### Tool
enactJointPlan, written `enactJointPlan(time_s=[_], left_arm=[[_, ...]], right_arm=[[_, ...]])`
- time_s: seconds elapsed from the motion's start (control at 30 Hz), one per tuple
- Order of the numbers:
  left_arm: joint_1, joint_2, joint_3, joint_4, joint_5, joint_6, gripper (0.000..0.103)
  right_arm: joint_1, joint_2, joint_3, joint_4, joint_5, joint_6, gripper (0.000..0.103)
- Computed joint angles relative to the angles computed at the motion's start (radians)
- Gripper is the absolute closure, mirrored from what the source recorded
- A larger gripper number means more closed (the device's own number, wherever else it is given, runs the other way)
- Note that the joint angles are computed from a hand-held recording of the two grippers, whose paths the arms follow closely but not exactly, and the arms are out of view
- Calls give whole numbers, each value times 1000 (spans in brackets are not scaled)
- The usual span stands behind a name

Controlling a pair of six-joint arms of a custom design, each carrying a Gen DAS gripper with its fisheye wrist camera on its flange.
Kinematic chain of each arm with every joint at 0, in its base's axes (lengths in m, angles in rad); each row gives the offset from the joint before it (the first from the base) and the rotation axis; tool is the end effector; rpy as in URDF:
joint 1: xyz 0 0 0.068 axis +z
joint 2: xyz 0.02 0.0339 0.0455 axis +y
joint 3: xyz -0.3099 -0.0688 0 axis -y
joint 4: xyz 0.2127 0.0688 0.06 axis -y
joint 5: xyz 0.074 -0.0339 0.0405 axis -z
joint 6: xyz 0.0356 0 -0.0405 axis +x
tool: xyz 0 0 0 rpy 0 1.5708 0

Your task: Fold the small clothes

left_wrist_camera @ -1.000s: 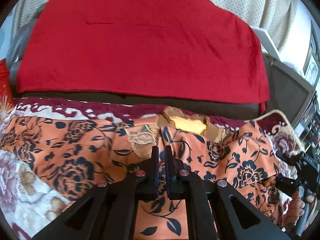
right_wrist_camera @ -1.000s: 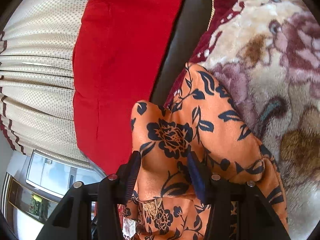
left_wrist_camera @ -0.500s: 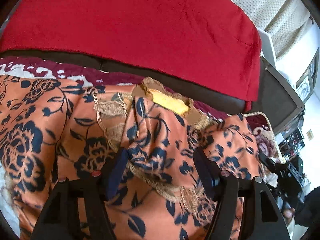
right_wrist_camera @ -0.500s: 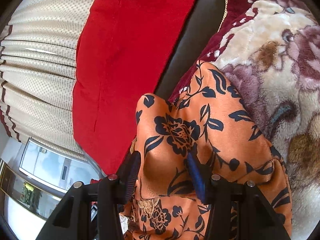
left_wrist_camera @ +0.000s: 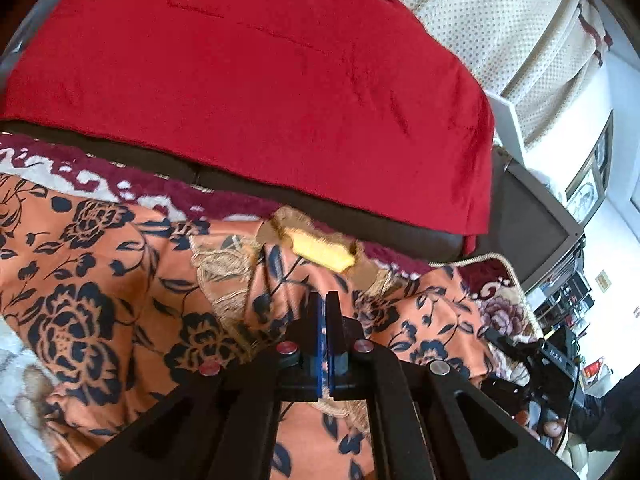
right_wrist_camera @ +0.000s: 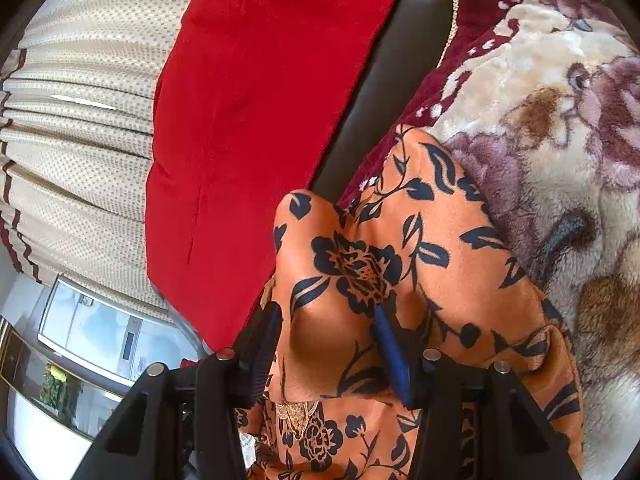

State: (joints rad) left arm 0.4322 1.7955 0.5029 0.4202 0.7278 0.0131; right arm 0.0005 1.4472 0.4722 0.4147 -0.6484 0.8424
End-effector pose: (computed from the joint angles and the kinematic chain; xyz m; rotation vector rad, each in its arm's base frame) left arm 0.2549 0.0915 0.1505 -0.1618 2.2519 -0.6509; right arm 0.2375 0.0216 0.2242 0.5250 2.1718 1.1707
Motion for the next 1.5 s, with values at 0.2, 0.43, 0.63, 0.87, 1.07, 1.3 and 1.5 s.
enactJointPlan(time_s=[0.2,0.43,0.63,0.87,1.07,1.3,1.5], left_arm=[[-6,127,87,-150,17,-54,31],[-96,101,26,13,-17,-96,32],[-112,188,88,-1,-11,-132,93],[-84,136,55,5,-21,-123,95],[-98,120,68,-67,-101,-127,28],[-84,149,66,-16,-109,-166,31],[-89,205,93,-3,-81,-171,93]], right_arm=[[15,-5,-6,5,23,4,51],[15,13,-6,2,16,-6,51],[11,16,-16,8,5,-10,51],[-13,17,-21,21,-17,2,51],[-7,22,-20,17,-14,-3,51],[15,23,-14,8,7,-3,51],[18,26,-15,7,8,-5,51]])
